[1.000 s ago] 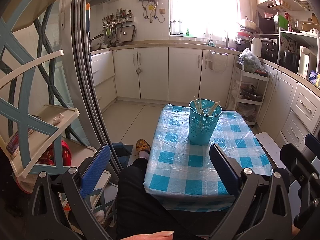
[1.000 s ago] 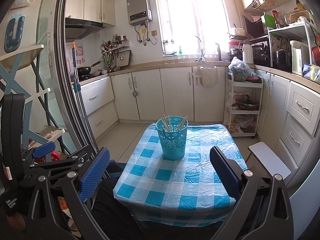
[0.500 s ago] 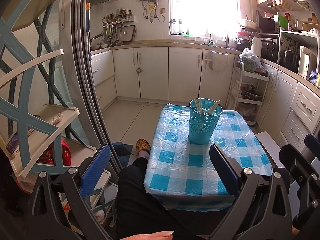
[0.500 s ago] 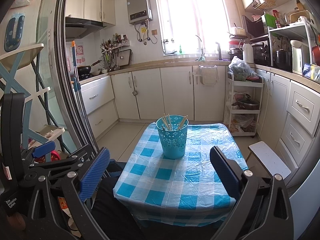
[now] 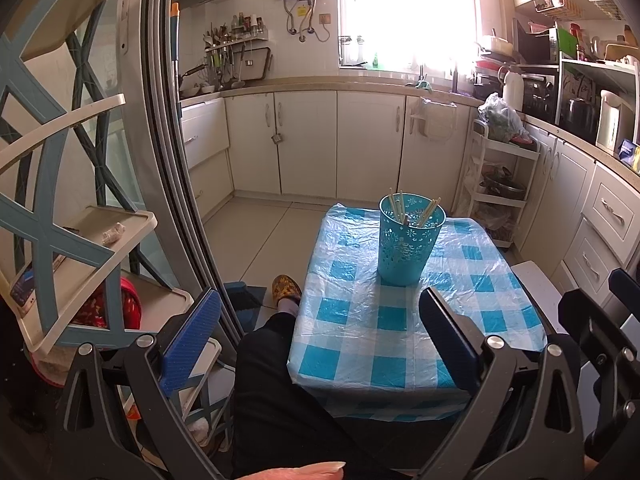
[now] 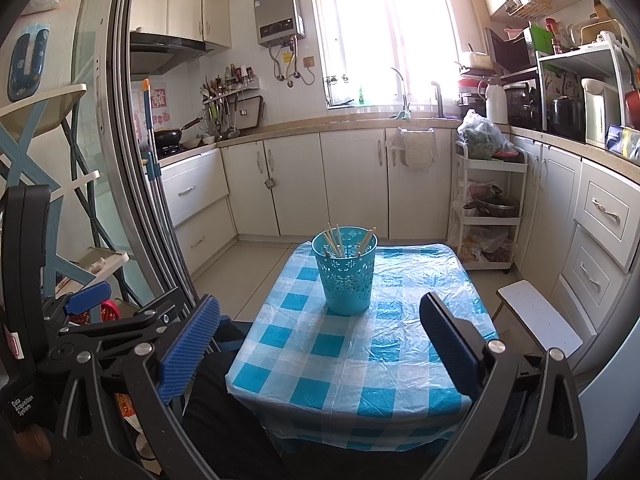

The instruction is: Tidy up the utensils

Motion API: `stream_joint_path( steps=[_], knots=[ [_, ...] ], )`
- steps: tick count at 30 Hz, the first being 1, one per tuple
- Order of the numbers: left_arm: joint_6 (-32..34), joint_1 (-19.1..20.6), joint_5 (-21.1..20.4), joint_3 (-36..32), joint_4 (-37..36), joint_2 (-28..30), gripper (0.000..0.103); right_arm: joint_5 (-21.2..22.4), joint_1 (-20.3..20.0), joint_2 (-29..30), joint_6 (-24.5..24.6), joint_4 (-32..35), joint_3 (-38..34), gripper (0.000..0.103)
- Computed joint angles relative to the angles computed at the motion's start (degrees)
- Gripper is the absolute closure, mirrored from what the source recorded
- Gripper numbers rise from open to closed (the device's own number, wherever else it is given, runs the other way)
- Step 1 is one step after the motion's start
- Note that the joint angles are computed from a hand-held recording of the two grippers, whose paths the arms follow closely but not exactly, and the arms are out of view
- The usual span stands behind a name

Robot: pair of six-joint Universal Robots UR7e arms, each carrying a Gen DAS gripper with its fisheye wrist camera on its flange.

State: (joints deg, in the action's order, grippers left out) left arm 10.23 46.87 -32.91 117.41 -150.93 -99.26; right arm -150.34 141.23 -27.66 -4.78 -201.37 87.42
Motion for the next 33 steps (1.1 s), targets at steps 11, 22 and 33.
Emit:
stream_joint_path(
  steps=[11,22,33],
  knots=[
    [-0.7,0.6,-0.2,0.0,0.1,0.7,0.007,0.7,-0.7,-1.3,0.6,0.4,1.8,0.007],
    [-1.3,1.1,-0.5,0.1,0.3,1.2,0.007,1.1,-1.2,-2.4,1.4,2.6,2.5,0.007],
    [0.9,5.4,-2.2,-2.3,-3.7,7.6,0.007,3.3,-5.8,-4.3,7.3,10.0,3.3,0.007]
  ],
)
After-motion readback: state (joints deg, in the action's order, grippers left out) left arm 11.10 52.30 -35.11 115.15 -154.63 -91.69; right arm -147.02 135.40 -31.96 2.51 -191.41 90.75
